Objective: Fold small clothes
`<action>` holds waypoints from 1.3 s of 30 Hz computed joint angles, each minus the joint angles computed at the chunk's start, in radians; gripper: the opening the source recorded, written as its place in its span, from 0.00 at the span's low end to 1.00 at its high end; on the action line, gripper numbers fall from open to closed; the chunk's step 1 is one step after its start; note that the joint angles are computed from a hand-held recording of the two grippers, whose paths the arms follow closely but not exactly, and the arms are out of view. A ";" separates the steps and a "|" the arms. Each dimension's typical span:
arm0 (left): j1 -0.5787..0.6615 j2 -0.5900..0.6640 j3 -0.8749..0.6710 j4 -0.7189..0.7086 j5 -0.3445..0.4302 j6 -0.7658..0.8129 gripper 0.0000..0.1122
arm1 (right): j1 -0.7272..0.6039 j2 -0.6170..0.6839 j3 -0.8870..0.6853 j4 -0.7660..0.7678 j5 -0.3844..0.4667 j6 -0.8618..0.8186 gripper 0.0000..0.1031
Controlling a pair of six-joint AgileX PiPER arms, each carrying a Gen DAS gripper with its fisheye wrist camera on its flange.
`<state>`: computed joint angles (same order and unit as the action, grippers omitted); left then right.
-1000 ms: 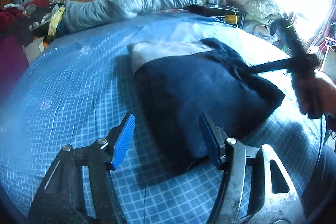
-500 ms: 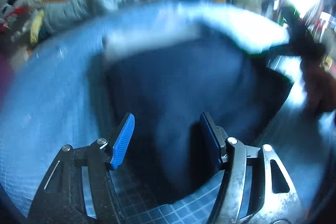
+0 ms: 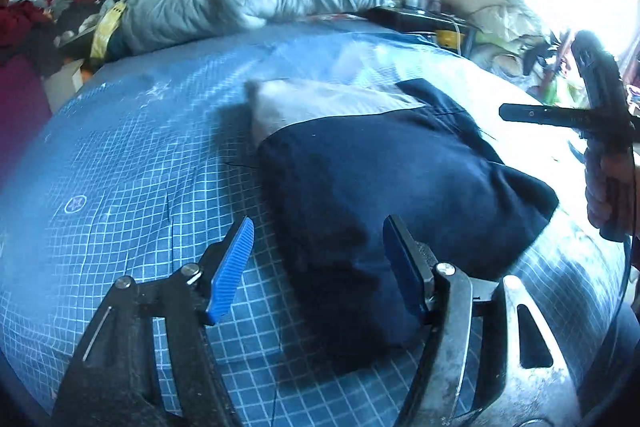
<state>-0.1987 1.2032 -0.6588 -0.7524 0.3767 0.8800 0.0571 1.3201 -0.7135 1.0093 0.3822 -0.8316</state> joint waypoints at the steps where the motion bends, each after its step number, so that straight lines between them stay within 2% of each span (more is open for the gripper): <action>1: -0.003 0.009 -0.004 -0.013 -0.003 0.005 0.59 | 0.051 0.048 -0.035 -0.044 -0.033 0.004 0.26; 3: -0.002 0.024 -0.012 -0.054 0.004 0.051 0.59 | 0.091 0.141 -0.083 -0.174 -0.062 0.081 0.20; 4: -0.003 0.028 -0.021 -0.040 0.005 0.036 0.59 | 0.084 0.211 -0.105 -0.252 -0.082 0.150 0.13; 6: 0.029 0.028 -0.035 -0.049 0.017 0.058 0.59 | 0.021 0.256 -0.113 -0.288 -0.071 0.212 0.00; 7: 0.051 0.038 -0.049 -0.053 0.023 0.066 0.61 | -0.005 0.241 -0.094 -0.325 -0.097 0.266 0.15; 10: 0.084 0.141 -0.140 -0.105 0.009 0.118 0.61 | -0.033 0.192 -0.095 -0.410 -0.108 0.352 0.16; 12: 0.050 0.222 -0.235 -0.083 -0.013 0.093 0.61 | 0.003 0.214 -0.149 -0.539 -0.114 0.457 0.16; 14: -0.010 0.342 -0.363 0.046 -0.035 -0.047 0.61 | 0.042 0.281 -0.238 -0.608 -0.106 0.503 0.19; 16: -0.054 0.459 -0.484 0.236 -0.024 -0.247 0.61 | 0.074 0.402 -0.378 -0.719 -0.079 0.581 0.23; 18: -0.090 0.598 -0.575 0.436 -0.052 -0.407 0.63 | 0.073 0.505 -0.506 -0.799 -0.041 0.646 0.23; 19: -0.099 0.669 -0.627 0.531 -0.030 -0.478 0.70 | 0.081 0.569 -0.582 -0.856 -0.006 0.709 0.24; 21: -0.104 0.713 -0.679 0.601 0.008 -0.573 0.71 | 0.084 0.701 -0.747 -0.936 0.116 0.794 0.24; 22: -0.100 0.702 -0.684 0.591 0.029 -0.560 0.70 | 0.080 0.737 -0.781 -0.920 0.138 0.793 0.24; 23: -0.092 0.674 -0.660 0.554 0.024 -0.507 0.68 | 0.076 0.743 -0.782 -0.912 0.120 0.787 0.24; 25: -0.069 0.574 -0.565 0.387 0.023 -0.314 0.52 | 0.086 0.709 -0.771 -0.955 0.134 0.827 0.25; 27: -0.055 0.399 -0.399 0.218 0.016 -0.114 0.52 | 0.089 0.597 -0.645 -0.892 0.058 0.757 0.25; 29: -0.026 0.256 -0.255 0.058 0.060 0.086 0.53 | 0.108 0.437 -0.466 -0.809 -0.023 0.669 0.25; 31: -0.025 0.158 -0.117 0.010 0.061 0.224 0.53 | 0.164 0.289 -0.290 -0.832 -0.076 0.688 0.27; 33: -0.061 0.081 0.013 0.094 0.018 0.210 0.51 | 0.242 0.174 -0.139 -1.004 -0.119 0.858 0.30; 34: -0.057 0.031 0.067 0.119 0.027 0.185 0.50 | 0.276 0.138 -0.086 -1.104 -0.125 0.958 0.33; 36: 0.019 -0.049 0.096 0.091 0.136 0.185 0.49 | 0.347 0.077 0.017 -1.283 -0.098 1.158 0.36; 39: 0.132 -0.149 0.081 0.049 0.242 0.220 0.49 | 0.428 0.008 0.112 -1.509 -0.042 1.458 0.37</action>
<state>-0.0667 1.0538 -0.5774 -0.7037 0.6185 1.1003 0.4852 1.3281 -0.6019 -0.5001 0.3402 0.6261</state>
